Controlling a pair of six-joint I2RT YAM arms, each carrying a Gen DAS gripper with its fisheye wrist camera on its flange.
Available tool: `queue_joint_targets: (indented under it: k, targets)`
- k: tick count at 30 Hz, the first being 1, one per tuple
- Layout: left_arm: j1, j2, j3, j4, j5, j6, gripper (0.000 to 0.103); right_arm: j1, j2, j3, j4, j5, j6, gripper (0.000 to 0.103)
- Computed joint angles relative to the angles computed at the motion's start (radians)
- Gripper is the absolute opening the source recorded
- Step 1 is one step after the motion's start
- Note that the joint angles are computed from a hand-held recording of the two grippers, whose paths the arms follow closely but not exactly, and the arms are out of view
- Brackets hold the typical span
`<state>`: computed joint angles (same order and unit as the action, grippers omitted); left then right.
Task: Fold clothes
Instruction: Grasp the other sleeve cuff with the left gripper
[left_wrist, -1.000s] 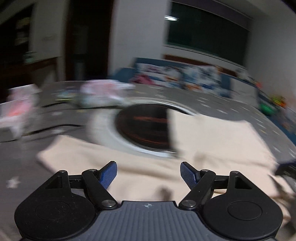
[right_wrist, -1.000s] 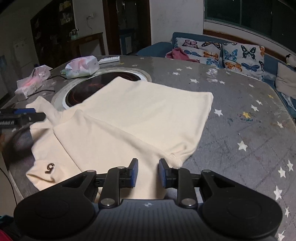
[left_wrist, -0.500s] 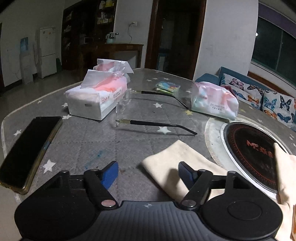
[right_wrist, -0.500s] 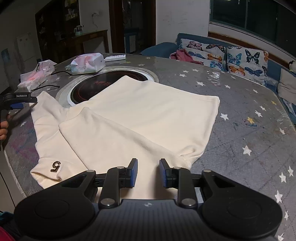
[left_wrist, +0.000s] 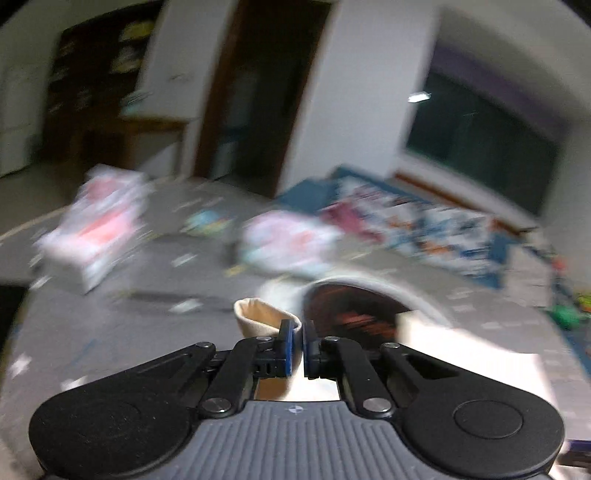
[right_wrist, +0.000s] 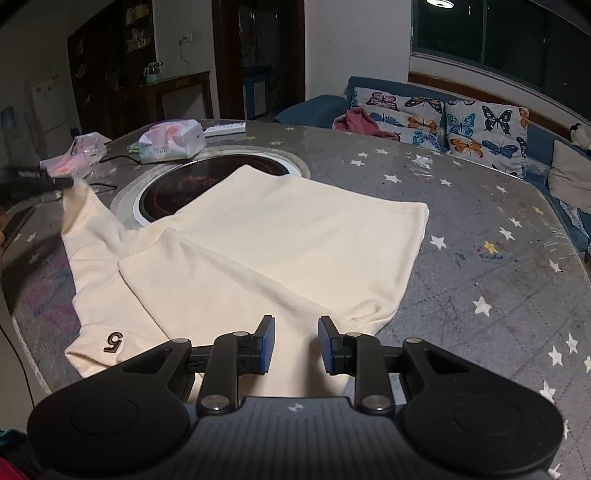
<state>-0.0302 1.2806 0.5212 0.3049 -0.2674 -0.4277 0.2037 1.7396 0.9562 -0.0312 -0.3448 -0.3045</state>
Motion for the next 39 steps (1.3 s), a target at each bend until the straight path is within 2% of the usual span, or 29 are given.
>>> queue_joint_targets:
  k: [3,6,9,15,18,20,21,22,27,31,39]
  targets:
    - [-0.097,-0.056,0.018,0.011,0.042,-0.001,0.006,-0.011,-0.011,-0.014,0.013,-0.012,0.005,0.025]
    - [-0.201,-0.046,0.061,0.029,0.079,-0.002,0.006,-0.025,-0.023,-0.029,0.023,-0.027,0.008,0.025]
    - [-0.312,0.013,0.103,0.087,0.090,0.030,0.006,-0.043,-0.030,-0.042,0.034,-0.040,0.017,0.025]
    - [-0.438,0.196,0.190,0.127,0.206,0.070,0.007,-0.087,-0.049,-0.075,0.054,-0.063,0.037,0.025]
    - [-0.480,0.287,0.228,0.116,0.236,0.100,0.014,-0.106,-0.052,-0.083,0.059,-0.062,0.052,0.025]
    - [-0.483,0.318,0.236,0.094,0.264,0.100,0.025,-0.116,-0.052,-0.084,0.060,-0.064,0.063,0.025]
    - [-0.485,0.325,0.235,0.087,0.270,0.104,0.035,-0.121,-0.052,-0.085,0.060,-0.066,0.068,0.025]
    - [-0.482,0.323,0.228,0.084,0.269,0.109,0.038,-0.123,-0.055,-0.086,0.061,-0.066,0.070,0.025]
    - [-0.416,0.246,0.123,0.098,0.230,0.155,0.040,-0.123,-0.072,-0.092,0.056,-0.075,0.072,0.025]
    - [-0.307,0.243,0.122,0.027,0.169,0.164,0.040,-0.109,-0.066,-0.082,0.045,-0.093,0.072,0.025]
    - [-0.196,0.316,0.130,0.018,0.136,0.176,0.040,-0.036,0.011,-0.039,0.051,-0.050,0.081,0.025]
